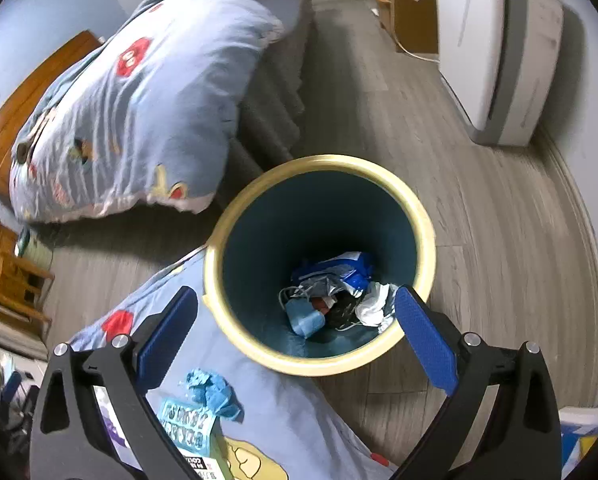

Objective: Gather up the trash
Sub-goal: 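Move both open tools back over the trash on the duvet, then grasp the white tissue with the left tool while the right tool grasps the blue crumpled glove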

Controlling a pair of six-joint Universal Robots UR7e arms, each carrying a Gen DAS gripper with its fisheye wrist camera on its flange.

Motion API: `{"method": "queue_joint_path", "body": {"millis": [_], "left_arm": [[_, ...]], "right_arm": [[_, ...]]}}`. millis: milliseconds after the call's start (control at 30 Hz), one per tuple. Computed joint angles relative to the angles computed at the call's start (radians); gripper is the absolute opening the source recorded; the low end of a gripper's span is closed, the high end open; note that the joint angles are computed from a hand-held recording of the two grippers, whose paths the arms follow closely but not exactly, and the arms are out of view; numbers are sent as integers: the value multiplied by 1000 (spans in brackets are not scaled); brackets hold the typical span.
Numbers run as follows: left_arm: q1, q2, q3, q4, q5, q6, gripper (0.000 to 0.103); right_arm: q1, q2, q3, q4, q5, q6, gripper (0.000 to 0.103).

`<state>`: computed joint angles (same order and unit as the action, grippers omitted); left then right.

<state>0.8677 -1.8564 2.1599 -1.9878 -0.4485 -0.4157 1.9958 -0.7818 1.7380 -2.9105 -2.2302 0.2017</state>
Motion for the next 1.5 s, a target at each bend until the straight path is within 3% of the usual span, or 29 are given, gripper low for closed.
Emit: {"method": "queue_joint_path", "body": {"millis": [200,333,433,567,867,1200,1433,1500], "left_arm": [[36,-106,31,121,16,-101,97],[97,-106,47,17,-13,-46,97],[137,-76,45,36,-14,-35,97],[184,-44,56,-32,-62,16,97],[217,16,101,-77,-119,91,97],[260,68,100,-104,-172,108,97],[280,92,97,-127,-193,133,95],[286,96,93,-139,-207,148,93]], "right_arm": [[39,55,-42,51,7,-46,97],[64,104,-73,97,-8,-112,97],[67,127,-84,135,6,-112,97],[64,153,-97,191,39,-93,97],[58,207,-129,307,50,-56,97],[56,232,-141,331,72,-86,96],[46,244,-155,380,95,-83,87],[40,247,-160,401,108,-69,76]]}}
